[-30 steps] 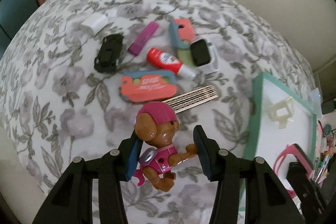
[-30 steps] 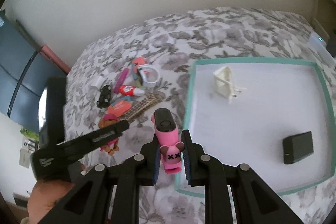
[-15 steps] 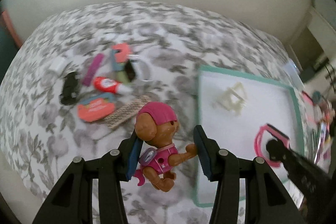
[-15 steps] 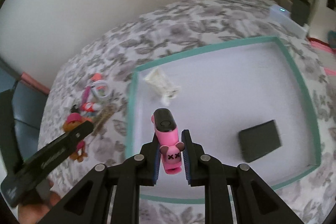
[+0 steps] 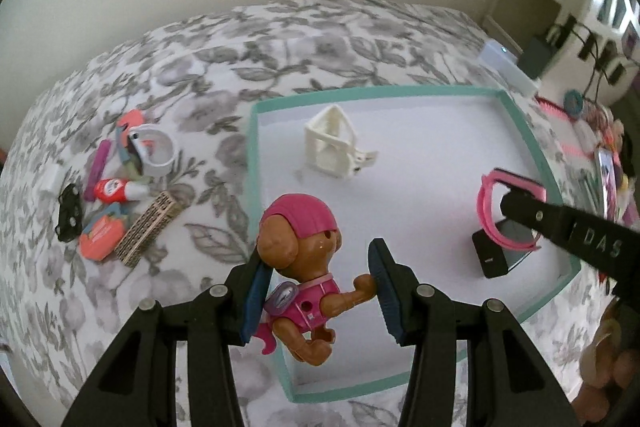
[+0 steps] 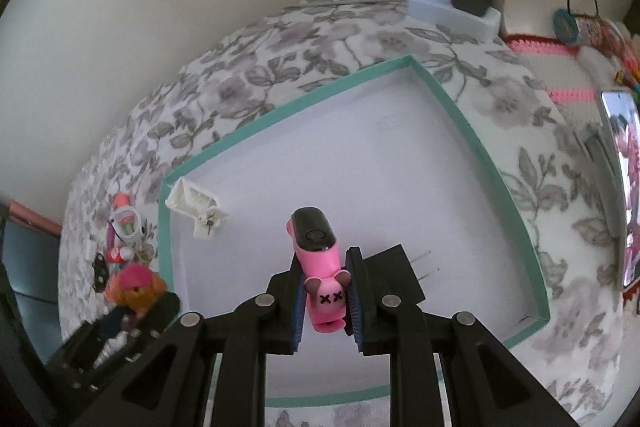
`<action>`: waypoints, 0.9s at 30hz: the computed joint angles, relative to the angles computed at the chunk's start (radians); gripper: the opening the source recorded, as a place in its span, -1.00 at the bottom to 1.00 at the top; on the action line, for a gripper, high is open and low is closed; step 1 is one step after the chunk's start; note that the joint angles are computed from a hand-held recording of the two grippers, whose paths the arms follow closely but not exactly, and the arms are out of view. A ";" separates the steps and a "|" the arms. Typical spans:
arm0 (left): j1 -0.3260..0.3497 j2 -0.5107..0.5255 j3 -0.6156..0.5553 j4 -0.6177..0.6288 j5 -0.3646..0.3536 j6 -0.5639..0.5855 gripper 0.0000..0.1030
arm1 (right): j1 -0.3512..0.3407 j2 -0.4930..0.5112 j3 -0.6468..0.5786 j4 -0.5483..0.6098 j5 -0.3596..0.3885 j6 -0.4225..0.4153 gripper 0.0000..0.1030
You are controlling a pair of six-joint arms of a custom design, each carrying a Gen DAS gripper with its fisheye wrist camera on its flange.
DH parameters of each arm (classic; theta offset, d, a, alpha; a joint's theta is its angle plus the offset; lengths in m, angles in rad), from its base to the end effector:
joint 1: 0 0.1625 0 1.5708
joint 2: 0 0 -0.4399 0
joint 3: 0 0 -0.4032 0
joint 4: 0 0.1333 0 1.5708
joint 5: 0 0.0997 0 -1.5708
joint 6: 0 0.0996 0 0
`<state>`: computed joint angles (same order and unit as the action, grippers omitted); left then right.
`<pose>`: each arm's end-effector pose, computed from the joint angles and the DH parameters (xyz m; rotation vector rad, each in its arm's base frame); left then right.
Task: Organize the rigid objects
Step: 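Carry the toy dog and pink band into the tray and open both tools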
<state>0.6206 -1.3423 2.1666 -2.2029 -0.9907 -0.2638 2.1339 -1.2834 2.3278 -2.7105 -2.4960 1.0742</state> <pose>-0.2612 -0.4177 0.1942 0.9269 2.3760 -0.2322 0.2762 -0.3368 0.1856 -0.6632 -2.3122 0.9540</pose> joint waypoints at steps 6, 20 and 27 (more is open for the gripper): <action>-0.011 0.029 0.006 -0.004 0.016 0.033 -0.02 | 0.007 0.009 -0.015 0.036 -0.014 0.008 -0.61; -0.007 0.042 -0.007 0.016 -0.006 0.052 -0.01 | 0.003 0.042 -0.046 0.074 -0.006 -0.034 -0.56; -0.011 0.040 -0.012 0.020 -0.003 0.054 0.14 | 0.019 0.044 -0.059 0.099 -0.033 -0.031 -0.36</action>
<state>0.6092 -1.3025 2.1546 -2.1829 -0.9934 -0.2095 2.1525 -1.2398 2.2687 -2.6119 -2.5287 1.0428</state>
